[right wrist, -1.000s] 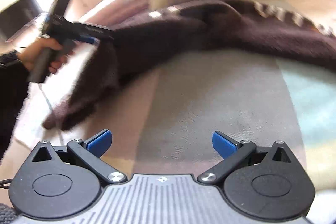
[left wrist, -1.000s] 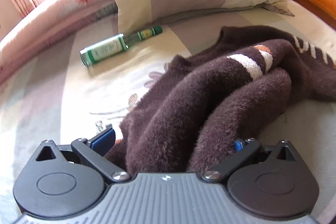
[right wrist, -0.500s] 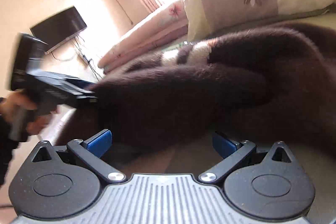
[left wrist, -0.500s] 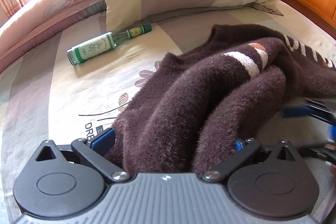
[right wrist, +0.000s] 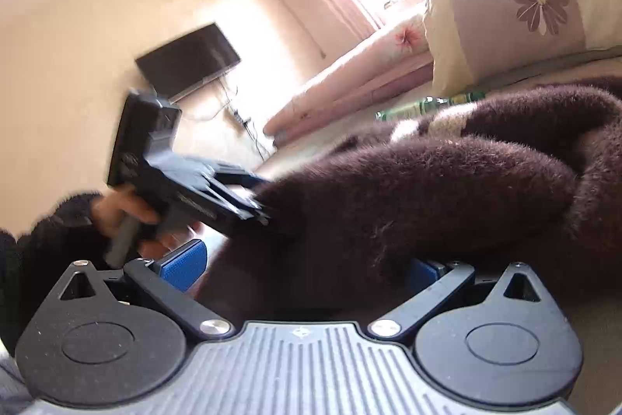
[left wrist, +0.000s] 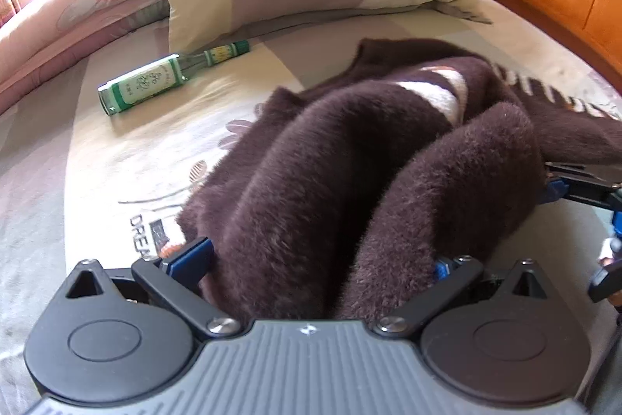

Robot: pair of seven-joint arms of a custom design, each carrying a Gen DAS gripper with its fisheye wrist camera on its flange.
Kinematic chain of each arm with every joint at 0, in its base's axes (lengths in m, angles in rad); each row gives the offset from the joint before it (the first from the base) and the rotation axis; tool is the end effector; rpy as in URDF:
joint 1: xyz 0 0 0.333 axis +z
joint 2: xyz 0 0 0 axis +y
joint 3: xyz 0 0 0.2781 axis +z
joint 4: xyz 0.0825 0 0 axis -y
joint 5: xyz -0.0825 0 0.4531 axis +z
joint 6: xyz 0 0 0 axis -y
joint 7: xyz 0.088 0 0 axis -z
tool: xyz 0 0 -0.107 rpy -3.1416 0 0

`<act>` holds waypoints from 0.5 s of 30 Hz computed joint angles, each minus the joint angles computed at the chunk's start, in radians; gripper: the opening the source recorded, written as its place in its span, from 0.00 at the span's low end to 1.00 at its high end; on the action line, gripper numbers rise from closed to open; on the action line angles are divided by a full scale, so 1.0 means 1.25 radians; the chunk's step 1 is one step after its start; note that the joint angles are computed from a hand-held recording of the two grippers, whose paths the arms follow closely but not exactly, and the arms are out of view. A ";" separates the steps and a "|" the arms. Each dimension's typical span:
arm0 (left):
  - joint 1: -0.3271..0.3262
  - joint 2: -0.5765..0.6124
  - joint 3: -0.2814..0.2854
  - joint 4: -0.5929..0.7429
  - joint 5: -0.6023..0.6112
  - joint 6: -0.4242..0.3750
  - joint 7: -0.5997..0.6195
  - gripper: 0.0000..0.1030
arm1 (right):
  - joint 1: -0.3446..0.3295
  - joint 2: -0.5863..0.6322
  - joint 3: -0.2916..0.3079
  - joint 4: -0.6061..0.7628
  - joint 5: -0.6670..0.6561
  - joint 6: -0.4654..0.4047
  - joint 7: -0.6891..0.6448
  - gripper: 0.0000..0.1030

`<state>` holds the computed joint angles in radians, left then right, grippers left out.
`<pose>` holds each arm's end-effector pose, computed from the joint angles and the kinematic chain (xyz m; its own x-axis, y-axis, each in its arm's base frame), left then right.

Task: Fold clothes
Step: 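Lift the garment fold with the right tool while the left tool holds the bunched fabric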

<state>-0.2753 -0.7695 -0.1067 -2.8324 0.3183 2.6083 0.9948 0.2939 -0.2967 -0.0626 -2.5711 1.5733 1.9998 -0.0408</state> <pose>0.4038 -0.1608 0.4001 -0.0148 -0.9991 -0.0404 -0.8201 0.0353 -0.5712 0.4639 0.1734 0.3132 0.7927 -0.2278 -0.5654 -0.6017 -0.1436 -0.7857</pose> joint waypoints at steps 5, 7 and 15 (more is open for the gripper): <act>-0.012 -0.010 -0.023 -0.005 0.007 -0.022 -0.009 1.00 | 0.025 0.091 0.045 0.052 0.029 0.112 0.020 1.00; -0.014 -0.018 -0.032 -0.006 0.014 -0.031 -0.021 0.99 | 0.030 0.111 0.055 0.066 0.045 0.121 0.034 1.00; -0.064 -0.168 -0.037 -0.074 0.016 -0.058 -0.052 0.99 | 0.017 -0.045 0.010 -0.013 0.055 0.028 0.018 1.00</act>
<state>-0.3550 -0.9800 -0.1525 -2.9249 0.3381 2.5360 0.9301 0.3154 -0.3528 -0.0495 -2.5871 1.6424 2.0345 -0.0187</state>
